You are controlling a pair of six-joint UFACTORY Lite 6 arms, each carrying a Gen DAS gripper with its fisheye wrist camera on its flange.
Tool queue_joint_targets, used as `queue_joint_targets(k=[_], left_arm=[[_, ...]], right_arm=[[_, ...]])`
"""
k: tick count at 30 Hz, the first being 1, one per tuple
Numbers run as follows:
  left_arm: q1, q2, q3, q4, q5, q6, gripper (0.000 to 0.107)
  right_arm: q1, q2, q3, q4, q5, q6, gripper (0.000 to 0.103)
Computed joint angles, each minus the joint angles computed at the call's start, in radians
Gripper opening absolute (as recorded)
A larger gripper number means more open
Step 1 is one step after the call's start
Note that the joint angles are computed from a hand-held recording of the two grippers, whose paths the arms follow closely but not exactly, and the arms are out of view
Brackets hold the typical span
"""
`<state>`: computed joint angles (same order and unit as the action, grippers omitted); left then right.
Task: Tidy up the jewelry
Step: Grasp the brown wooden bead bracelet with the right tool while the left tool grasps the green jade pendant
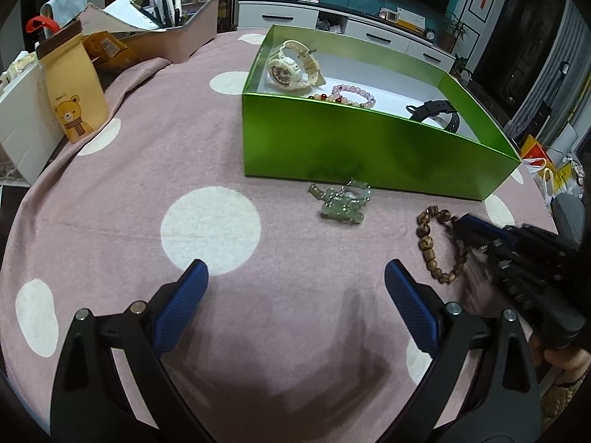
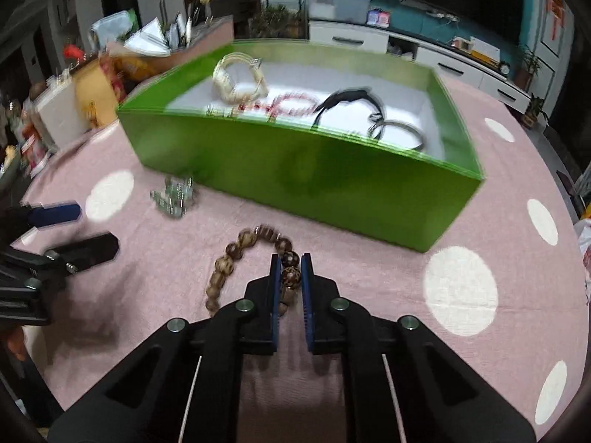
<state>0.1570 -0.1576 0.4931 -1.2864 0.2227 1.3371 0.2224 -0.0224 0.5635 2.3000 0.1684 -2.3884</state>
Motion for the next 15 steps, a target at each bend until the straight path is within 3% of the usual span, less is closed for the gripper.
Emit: queue_joint_targets(k=[6, 11, 15], left_arm=[[-0.038, 0.075, 0.057, -0.14, 0.003, 0.12, 0.097], [-0.087, 0.146, 0.114, -0.257, -0.01, 0.21, 0.096], [-0.13, 0.217, 0.17, -0.346, -0.037, 0.285, 0.079]], right_arm=[[-0.134, -0.162, -0.039, -0.355, 0.048, 0.313, 0.01], [-0.209, -0.204, -0.062, -0.491, 0.095, 0.424, 0.01], [-0.244, -0.192, -0.07, -0.503, 0.128, 0.426, 0.01]])
